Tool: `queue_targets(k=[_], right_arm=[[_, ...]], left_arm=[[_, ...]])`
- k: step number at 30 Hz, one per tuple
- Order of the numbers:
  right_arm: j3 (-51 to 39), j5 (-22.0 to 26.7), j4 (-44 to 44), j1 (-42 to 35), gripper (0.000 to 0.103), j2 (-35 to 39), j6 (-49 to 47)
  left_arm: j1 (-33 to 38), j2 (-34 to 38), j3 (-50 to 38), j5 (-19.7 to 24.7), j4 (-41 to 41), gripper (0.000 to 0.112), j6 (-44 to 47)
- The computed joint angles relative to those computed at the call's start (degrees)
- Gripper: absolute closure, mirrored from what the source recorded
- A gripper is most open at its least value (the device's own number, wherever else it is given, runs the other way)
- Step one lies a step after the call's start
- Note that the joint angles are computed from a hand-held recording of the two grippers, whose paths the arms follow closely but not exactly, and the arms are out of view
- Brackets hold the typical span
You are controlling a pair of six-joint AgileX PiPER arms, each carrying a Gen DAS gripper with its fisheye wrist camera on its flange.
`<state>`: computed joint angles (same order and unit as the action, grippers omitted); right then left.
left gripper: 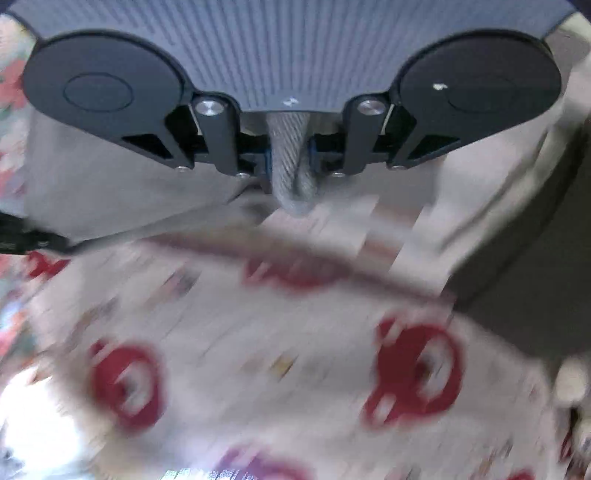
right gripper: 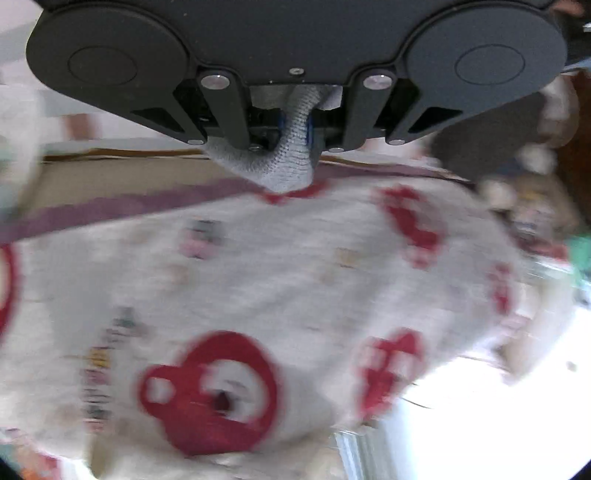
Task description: Fold clothes
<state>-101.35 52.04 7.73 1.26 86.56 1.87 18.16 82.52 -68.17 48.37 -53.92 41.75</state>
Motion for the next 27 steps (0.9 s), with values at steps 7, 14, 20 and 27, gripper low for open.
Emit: queue_targets(k=[7,14,20,27], right_arm=[[9.8,2.7,-17.7,-3.0,0.074,5.1,7.9],[13.0,2.0,-0.7,-2.8,0.057,-0.4,-11.0],[9.1,10.8,12.6,7.3,0.049,2.8,-20.6],[7.5,13.0,17.6,18.6,0.049,8.8,-21.6]], left_arm=[[2.7,4.4,-4.5,7.8,5.8,0.062,-9.6],[4.1,7.2,-6.1,12.0,6.4,0.055,-12.7],[-0.2,10.4,-9.2,12.4,22.2,0.054,-23.2],[5.9,15.8,-8.1,20.8,8.3,0.045,-19.4]])
